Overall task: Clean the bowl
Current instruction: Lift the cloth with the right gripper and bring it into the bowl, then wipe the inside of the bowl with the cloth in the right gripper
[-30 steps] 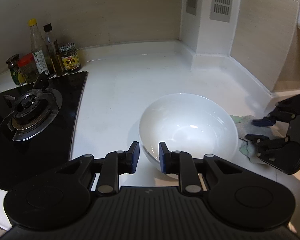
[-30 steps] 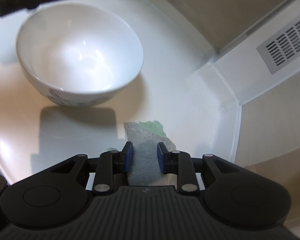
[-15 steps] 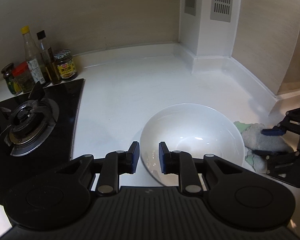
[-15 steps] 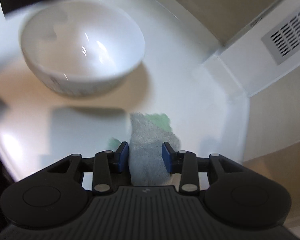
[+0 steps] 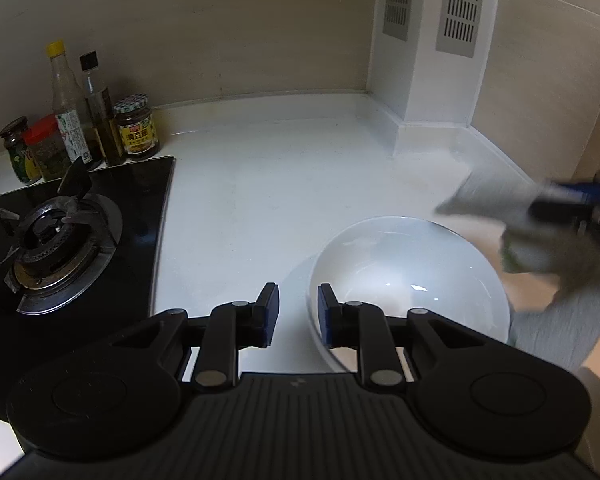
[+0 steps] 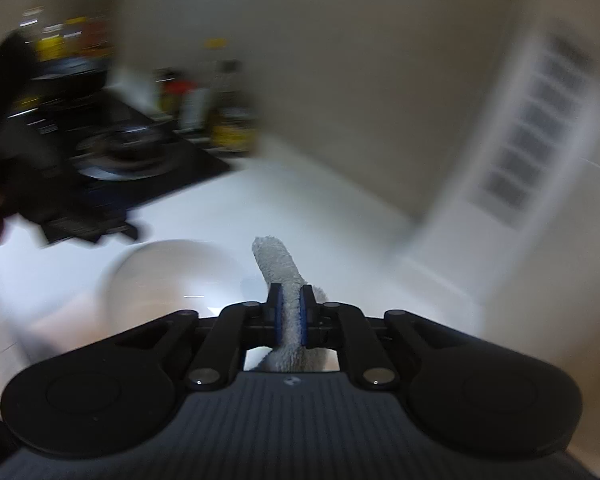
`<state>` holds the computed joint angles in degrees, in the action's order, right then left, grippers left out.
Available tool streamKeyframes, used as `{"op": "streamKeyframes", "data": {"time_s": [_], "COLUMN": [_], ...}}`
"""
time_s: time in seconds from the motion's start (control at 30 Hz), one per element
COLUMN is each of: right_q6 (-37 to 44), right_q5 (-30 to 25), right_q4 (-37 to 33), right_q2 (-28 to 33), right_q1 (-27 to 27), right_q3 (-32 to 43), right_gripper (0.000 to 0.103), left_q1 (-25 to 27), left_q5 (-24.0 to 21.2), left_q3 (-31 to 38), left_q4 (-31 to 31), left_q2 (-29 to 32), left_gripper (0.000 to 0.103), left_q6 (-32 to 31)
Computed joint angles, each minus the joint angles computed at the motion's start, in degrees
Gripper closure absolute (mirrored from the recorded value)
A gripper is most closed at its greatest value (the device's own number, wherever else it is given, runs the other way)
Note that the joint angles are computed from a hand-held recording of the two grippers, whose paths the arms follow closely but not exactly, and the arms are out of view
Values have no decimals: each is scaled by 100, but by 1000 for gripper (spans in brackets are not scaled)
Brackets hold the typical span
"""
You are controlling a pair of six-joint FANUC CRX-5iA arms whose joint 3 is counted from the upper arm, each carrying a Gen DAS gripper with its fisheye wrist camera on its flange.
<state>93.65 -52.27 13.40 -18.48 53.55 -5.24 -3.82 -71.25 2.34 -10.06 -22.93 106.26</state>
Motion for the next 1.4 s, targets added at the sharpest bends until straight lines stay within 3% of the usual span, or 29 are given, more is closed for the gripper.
{"op": "streamKeyframes", "data": {"time_s": [0.13,0.27,0.4,0.7,0.9,1.07,1.13,1.23,1.3,1.4], "right_q6": [-429,-1920,-2731,-3957,-4371,-4765,-4487,-3266,-2136,-848], "right_q5": [-429,-1157,-1644,-1984,-1922,-1703,-1727,-2176,-2880,-3546], "right_q4": [-338,234,-590,-34,62,-297,-680,-1450,-2083,-2109], "right_q2": [134,383,582,1053,1118,1126,1228,1639,2140,2711], "right_q1": [-9,130,-195,22,7,-264,-493,-961,-1365,-1444], "right_q3": [368,544,872,924,806,803,960,1592,2387,3163], "right_gripper": [78,78,78,76,76,76,76,75,75,75], "left_q1": [335,621,967,1528,1559,1492,1481,1532,1539,1499], "left_q5": [110,230,388,352,168,0,-17,-84,-70,-95], "left_q3": [-185,-323,-516,-823,-767,-592,-547,-506,-517,-452], "left_q4": [359,710,1265,2428,2531,2551,2544,2645,2683,2668], "left_q2": [-116,-151,-190,-48,150,380,430,505,517,582], "left_gripper": [78,78,78,78,79,86,87,87,86,84], "left_q6": [-311,-623,-1105,-2132,-2401,-2716,-2791,-3009,-3293,-3603]}}
